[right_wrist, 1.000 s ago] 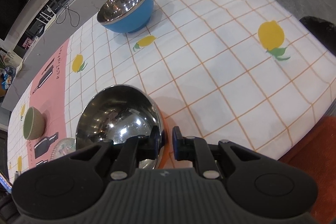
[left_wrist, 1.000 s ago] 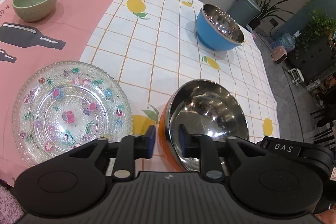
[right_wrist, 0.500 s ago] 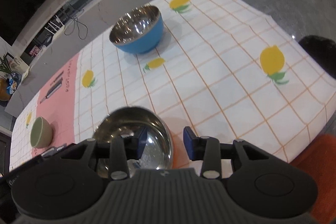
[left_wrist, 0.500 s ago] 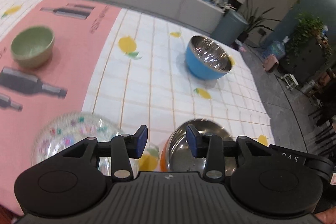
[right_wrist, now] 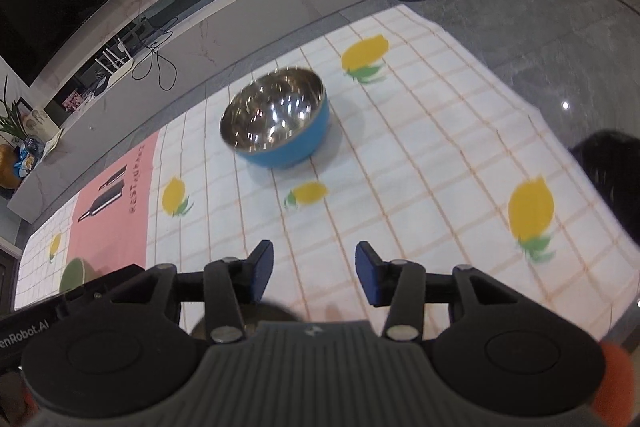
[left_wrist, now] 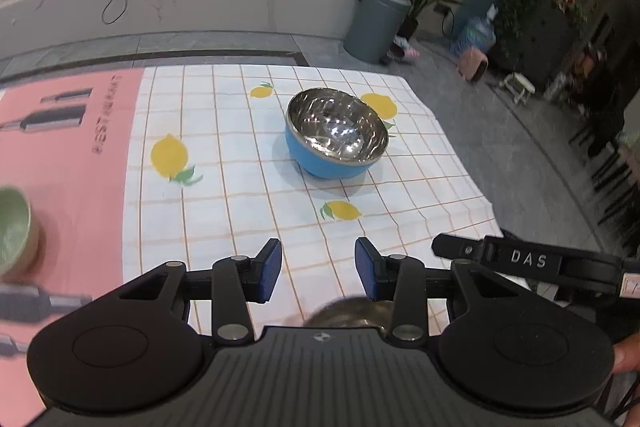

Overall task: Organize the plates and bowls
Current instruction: 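Lower the orange bowl beside the plates and open both grippers, then move both grippers to the blue bowl rim and close on it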

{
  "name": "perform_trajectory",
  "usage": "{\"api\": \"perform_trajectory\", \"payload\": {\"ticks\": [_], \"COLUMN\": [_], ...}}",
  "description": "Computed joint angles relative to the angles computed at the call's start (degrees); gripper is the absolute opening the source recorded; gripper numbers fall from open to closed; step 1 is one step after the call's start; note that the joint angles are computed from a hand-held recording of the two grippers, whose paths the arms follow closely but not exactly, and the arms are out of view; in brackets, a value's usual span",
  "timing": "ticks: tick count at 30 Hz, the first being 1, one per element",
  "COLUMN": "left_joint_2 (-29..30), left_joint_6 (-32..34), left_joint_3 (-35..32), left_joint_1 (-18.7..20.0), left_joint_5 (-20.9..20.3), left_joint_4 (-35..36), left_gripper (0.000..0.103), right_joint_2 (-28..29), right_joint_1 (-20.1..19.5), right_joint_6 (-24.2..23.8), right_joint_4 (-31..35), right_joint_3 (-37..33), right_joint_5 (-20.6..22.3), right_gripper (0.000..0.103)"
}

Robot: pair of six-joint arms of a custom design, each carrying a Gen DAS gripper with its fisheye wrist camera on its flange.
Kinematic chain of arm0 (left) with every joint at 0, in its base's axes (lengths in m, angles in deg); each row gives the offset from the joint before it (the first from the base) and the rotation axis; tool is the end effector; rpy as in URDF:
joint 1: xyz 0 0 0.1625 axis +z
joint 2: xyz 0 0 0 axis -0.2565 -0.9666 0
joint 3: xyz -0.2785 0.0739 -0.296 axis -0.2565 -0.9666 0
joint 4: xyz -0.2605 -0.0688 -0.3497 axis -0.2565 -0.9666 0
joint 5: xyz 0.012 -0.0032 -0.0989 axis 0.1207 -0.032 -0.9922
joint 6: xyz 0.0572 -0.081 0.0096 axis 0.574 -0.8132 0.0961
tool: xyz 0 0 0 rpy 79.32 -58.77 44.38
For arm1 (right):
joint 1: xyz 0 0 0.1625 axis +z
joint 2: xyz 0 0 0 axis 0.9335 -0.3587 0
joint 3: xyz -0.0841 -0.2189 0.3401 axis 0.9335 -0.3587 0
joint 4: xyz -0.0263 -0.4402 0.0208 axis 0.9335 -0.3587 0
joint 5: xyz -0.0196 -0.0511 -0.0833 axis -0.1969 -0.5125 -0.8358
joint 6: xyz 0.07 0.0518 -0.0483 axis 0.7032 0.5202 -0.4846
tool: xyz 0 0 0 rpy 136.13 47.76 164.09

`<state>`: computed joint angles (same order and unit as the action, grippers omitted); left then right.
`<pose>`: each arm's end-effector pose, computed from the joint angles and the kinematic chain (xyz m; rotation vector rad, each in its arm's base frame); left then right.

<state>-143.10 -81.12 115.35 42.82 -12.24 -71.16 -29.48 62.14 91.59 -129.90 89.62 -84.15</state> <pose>-0.2866 -0.3551 0.2864 0.8373 2.6463 -0.5036 0.2840 -0.2482 0.1883 -0.3487 -2.3630 1.1042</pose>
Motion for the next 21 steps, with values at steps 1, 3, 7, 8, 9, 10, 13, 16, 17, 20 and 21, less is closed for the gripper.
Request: {"api": "perform_trajectory", "payload": {"ticks": [1,3,7,8,9,10,13,16,17,20,21], "left_joint_2": [1.4,3.7,8.6,9.9,11.0,12.2,15.7,19.3,20.6,23.9,24.7], "left_joint_6": [1.4,3.8,7.6,8.6,9.3,9.8,11.5,12.7,13.1,13.6,13.7], "left_joint_3": [-0.9,-2.5,-5.5,-6.2,-6.7,-7.3,-9.0,-10.6,-11.1,-12.5,-12.6], "left_joint_1": [0.3,1.1,3.3,3.8,4.3,5.0,7.1,8.9,9.6,11.3,11.7], "left_joint_5": [0.4,1.2,2.2,2.7,3.0,3.2,3.0,2.7,2.3,1.7,1.6], "left_joint_4": [-0.2,-1.0,-3.6,-4.4,-5.3,-6.4,-10.0,-12.4,-13.5,-14.9,-15.8], "left_gripper": [0.046,0.046,0.046,0.046,0.046,0.046,0.046,0.046,0.046,0.046,0.046], "right_joint_2": [-0.1,-0.2,0.6,0.9,1.2,1.5,2.3,3.7,4.5,6.7,7.2], "right_joint_1": [-0.8,-2.3,-5.5,-6.3,-7.1,-7.9,-10.5,-13.0,-13.8,-16.3,-17.1], "right_joint_6": [-1.3,-4.2,-10.0,-11.3,-12.5,-13.8,-16.8,-19.1,-19.9,-21.6,-22.0], "right_joint_4": [0.0,-0.2,-1.0,-1.6,-2.2,-2.9,-5.4,-6.6,-6.9,-7.1,-7.1], "right_joint_3": [-0.5,-1.5,-3.8,-4.4,-5.0,-5.5,-6.9,-8.6,-9.3,-11.4,-12.0], "right_joint_5": [0.1,0.4,0.1,0.1,0.2,0.3,0.9,1.8,1.9,2.3,2.8], "right_gripper": [0.045,0.045,0.045,0.045,0.045,0.046,0.047,0.047,0.047,0.047,0.047]}}
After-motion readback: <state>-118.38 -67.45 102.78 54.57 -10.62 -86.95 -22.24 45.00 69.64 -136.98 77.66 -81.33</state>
